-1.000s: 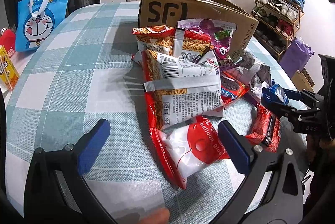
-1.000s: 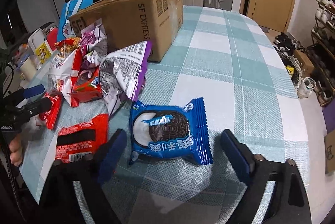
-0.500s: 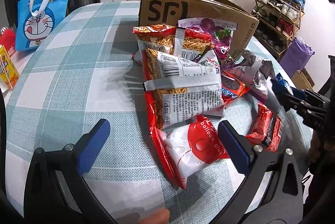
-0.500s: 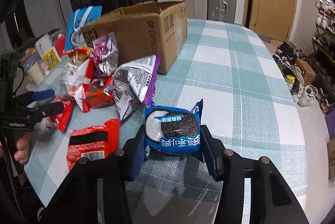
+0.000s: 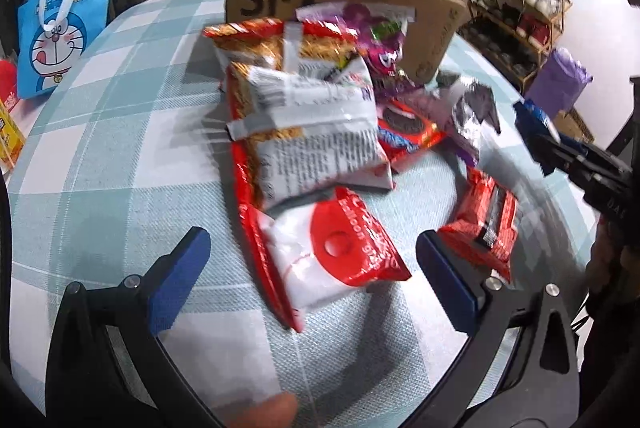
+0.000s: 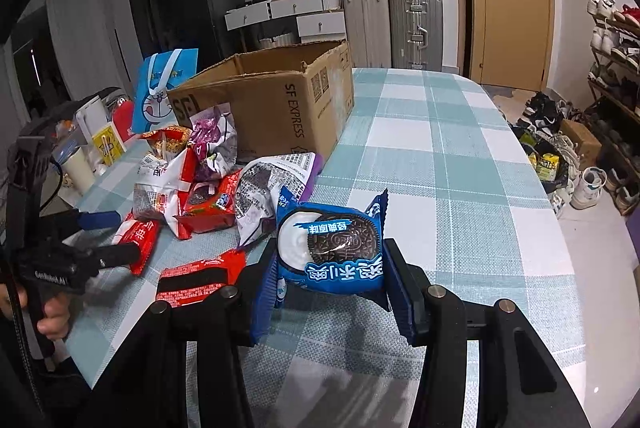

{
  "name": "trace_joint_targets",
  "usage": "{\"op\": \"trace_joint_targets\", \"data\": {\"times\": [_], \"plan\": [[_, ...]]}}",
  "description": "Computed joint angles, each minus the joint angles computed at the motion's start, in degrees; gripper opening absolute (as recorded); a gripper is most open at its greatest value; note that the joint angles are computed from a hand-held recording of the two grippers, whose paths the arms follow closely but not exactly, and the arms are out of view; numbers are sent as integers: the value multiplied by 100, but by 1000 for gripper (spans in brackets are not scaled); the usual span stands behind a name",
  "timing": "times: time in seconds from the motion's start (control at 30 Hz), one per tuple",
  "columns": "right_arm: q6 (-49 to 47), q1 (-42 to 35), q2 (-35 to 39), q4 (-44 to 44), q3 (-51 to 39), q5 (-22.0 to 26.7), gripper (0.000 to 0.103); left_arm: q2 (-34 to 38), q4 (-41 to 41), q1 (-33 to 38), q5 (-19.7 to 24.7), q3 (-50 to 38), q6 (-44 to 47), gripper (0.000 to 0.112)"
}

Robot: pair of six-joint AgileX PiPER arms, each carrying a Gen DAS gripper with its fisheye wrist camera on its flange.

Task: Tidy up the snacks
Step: 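Grasp the blue cookie pack with the right tool while the left tool grasps the red-and-white candy bag, then carry both held snacks into the cardboard box and open both tools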

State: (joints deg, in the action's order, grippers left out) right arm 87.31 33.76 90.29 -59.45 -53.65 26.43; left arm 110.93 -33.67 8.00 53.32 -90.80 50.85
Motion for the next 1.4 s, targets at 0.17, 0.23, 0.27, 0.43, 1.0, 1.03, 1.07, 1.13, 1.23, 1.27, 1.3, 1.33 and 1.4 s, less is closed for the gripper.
{"op": "trace_joint_targets", "data": {"times": [0.17,0.23,0.27,0.43,1.0,1.03,1.07,1.13,1.23,1.27,1.3,1.33,1.4], "plan": [[75,66,-6,-91,-9,-6,50,-49,2,-13,-63,109,113,88],[65,88,27,-91,-39,-28,50,-154,-169,28,-56,278,420,76],[73,113,50,-104,-71,-7,50,-203,-236,48,-60,356,553,70],[-17,182,85,-26,-154,54,50,-426,-883,311,123,712,1414,52],[268,335,-31,-334,-161,85,50,-593,-1356,624,408,638,1643,45],[270,335,-39,-337,-161,73,50,-601,-1368,625,409,614,1624,45],[260,341,-37,-331,-171,78,50,-614,-1391,634,412,587,1619,45],[271,355,-54,-372,-189,84,50,-620,-1441,647,422,510,1594,45],[217,369,-68,-393,-248,88,50,-548,-1487,652,550,229,1412,45],[148,374,-69,-372,-295,95,50,-506,-1507,647,607,115,1358,45],[114,377,-72,-367,-325,102,50,-477,-1546,635,634,11,1318,45],[71,363,-81,-348,-362,78,50,-455,-1573,616,620,-81,1284,45],[26,286,-118,-301,-408,-98,50,-422,-1614,588,612,-280,1192,45]]}}
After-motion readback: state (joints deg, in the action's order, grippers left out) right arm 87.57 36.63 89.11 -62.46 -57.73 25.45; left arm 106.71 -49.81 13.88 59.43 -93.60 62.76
